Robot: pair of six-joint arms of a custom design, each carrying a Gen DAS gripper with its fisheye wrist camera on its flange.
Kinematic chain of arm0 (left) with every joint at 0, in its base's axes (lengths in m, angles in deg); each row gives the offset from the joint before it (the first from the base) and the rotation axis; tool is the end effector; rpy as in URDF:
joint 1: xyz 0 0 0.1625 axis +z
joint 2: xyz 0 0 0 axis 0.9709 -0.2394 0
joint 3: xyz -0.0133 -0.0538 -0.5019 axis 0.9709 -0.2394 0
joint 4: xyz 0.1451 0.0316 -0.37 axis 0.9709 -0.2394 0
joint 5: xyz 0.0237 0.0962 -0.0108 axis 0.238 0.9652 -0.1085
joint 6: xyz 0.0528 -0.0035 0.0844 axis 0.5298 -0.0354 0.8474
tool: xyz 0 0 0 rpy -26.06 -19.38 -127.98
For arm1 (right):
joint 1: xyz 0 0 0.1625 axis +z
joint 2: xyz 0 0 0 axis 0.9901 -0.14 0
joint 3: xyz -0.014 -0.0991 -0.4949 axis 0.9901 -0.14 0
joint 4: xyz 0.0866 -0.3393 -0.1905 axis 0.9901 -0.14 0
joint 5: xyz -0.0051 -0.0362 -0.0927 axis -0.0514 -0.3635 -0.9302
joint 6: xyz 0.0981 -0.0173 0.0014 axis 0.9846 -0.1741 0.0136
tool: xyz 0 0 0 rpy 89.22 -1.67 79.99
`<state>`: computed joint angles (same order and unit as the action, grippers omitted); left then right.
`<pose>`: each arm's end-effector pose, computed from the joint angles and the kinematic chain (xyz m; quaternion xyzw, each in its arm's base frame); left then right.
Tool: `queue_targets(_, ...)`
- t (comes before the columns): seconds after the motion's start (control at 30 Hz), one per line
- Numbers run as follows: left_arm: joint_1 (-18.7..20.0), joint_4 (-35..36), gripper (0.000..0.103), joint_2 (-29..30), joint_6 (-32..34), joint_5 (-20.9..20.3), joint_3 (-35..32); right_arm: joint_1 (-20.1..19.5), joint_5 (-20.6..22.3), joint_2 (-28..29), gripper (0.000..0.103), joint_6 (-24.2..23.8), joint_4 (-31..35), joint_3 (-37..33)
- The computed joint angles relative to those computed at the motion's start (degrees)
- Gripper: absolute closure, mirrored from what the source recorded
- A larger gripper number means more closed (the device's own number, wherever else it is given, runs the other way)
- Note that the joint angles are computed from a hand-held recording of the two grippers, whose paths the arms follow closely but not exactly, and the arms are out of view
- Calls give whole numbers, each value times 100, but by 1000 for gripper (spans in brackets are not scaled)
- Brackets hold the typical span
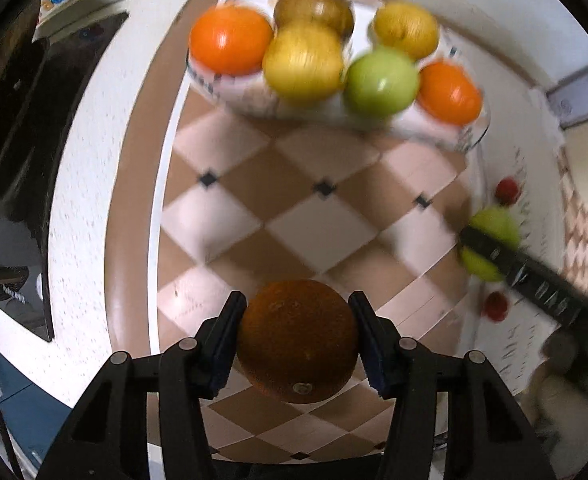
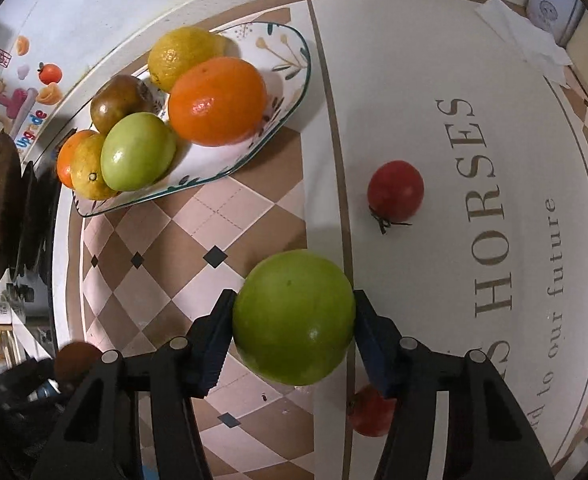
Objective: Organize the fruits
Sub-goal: 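Grasp the brown orange with left tool while right grasps a green apple, then place the brown orange on the plate with left tool while right places green apple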
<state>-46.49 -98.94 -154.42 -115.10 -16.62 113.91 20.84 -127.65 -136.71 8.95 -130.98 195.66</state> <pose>-0.2563 -0.3288 0.1796 0.1071 0.9421 0.0599 0.3120 0.1565 -0.3488 0.1409 -0.1693 -0.9367 0.1439 0.2704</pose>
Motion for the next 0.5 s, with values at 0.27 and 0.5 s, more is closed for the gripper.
queue_targets(0.27,262,-230,53,180,440,186,-1029,221,173,-588,44,-256,168,-417)
queue_targets(0.5,1009,-402,53,972,1068,303,-2056,-18,175,-635,44,-719,513,-1184)
